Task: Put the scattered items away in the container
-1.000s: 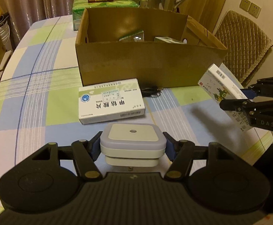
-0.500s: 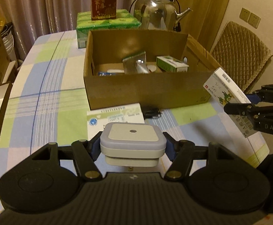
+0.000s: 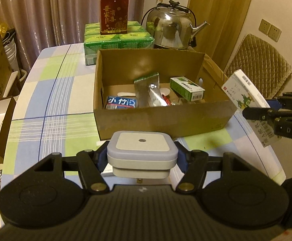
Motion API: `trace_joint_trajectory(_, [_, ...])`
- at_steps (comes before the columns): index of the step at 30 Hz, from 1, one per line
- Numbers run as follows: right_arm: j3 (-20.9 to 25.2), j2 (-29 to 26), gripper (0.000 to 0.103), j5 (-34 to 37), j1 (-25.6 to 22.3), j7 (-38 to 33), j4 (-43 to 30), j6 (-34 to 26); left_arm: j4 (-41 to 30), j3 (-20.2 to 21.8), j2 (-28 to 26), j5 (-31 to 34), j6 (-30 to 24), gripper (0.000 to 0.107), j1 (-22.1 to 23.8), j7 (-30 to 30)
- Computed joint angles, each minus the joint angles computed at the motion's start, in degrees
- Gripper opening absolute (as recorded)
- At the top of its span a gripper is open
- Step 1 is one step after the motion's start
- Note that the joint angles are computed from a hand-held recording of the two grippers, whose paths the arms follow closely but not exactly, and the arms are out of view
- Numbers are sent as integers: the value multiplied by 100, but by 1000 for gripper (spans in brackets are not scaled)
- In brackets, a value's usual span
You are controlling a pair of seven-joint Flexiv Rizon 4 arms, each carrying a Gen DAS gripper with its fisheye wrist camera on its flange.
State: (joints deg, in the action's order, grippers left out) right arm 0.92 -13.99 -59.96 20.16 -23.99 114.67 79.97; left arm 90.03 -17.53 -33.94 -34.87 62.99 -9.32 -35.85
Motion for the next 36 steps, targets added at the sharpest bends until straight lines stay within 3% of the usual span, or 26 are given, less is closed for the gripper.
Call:
trace_joint_trajectory(25, [-228,-343,23,544,1,-572,-508,96,-1145,74,-611,504,-185,61,-309,-683])
trace_joint_trajectory(36, [-381,-668,23,889,109,-876,-937,60,-2095,171,-1163,813,-501,61,-524,-950])
